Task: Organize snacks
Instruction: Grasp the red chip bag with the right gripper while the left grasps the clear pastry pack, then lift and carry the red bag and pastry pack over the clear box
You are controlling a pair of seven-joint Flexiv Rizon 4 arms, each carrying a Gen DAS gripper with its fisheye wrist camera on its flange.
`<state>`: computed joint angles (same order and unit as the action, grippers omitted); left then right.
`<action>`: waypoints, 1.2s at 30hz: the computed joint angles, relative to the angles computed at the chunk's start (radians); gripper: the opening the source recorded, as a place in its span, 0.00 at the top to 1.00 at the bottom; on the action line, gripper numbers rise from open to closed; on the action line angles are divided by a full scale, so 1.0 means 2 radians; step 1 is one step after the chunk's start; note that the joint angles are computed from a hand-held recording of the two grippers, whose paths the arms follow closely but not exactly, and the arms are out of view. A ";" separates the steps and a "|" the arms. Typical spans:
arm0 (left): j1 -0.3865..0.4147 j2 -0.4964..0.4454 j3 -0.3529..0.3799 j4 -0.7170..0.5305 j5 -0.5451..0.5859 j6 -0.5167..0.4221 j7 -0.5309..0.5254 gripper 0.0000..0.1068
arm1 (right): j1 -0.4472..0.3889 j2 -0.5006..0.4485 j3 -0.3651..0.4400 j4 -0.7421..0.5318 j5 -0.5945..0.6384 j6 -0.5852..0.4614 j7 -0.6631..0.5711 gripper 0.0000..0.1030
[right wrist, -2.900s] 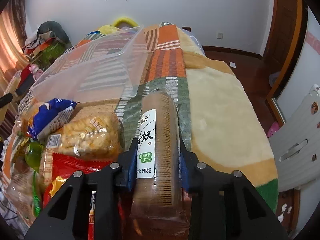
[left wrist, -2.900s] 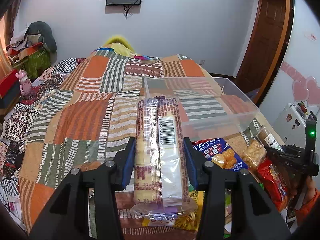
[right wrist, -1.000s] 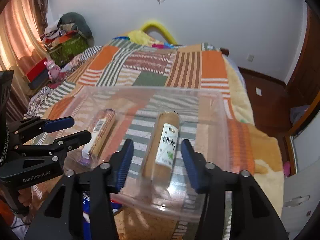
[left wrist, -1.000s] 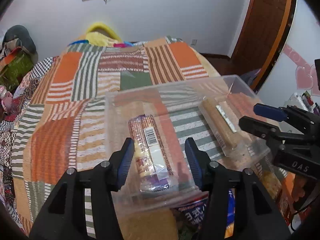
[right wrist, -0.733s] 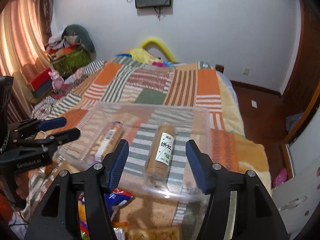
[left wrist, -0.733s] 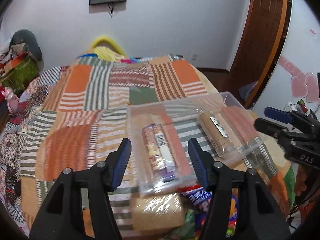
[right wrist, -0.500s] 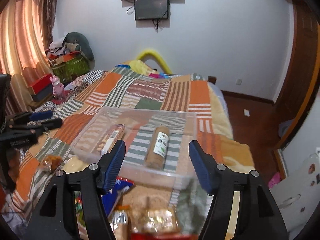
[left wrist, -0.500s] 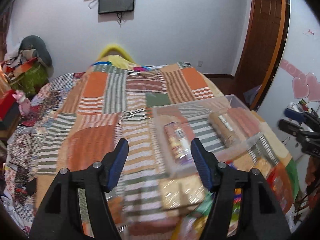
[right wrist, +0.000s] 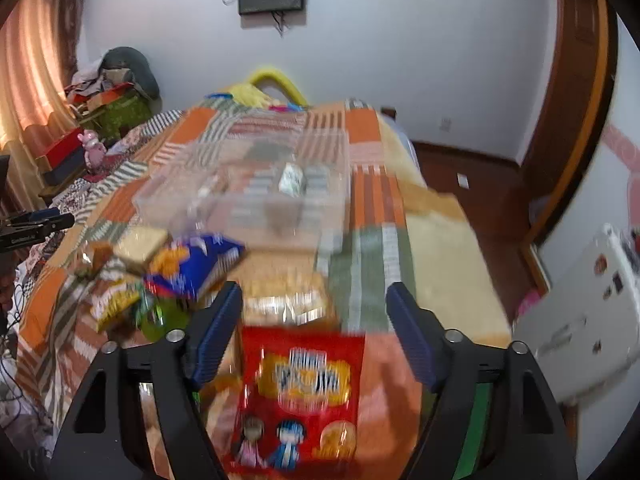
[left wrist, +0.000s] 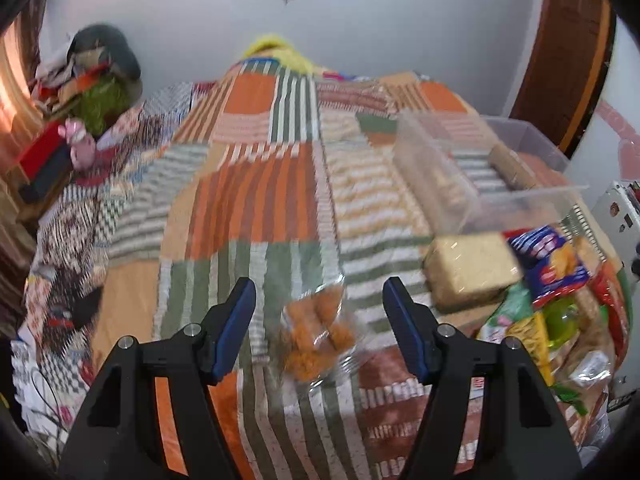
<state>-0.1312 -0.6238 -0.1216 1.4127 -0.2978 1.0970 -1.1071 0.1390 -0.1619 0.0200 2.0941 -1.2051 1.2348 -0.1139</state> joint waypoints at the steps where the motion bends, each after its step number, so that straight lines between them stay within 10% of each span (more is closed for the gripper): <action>1: 0.001 -0.002 0.000 0.001 -0.002 -0.003 -0.002 0.38 | 0.001 0.001 0.003 0.006 0.007 -0.001 -0.001 0.27; 21: -0.014 -0.061 0.016 -0.036 0.019 -0.016 -0.038 0.45 | 0.021 -0.004 0.015 0.045 0.146 0.007 -0.060 0.24; 36: -0.008 -0.027 0.004 -0.001 0.027 0.005 -0.024 0.55 | 0.009 0.016 -0.006 0.069 0.079 0.049 0.009 0.37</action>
<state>-0.1479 -0.6784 -0.1127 1.4097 -0.2438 1.1069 -1.1555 0.1564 -0.1298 0.0086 2.2313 -1.0471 1.3322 -0.0957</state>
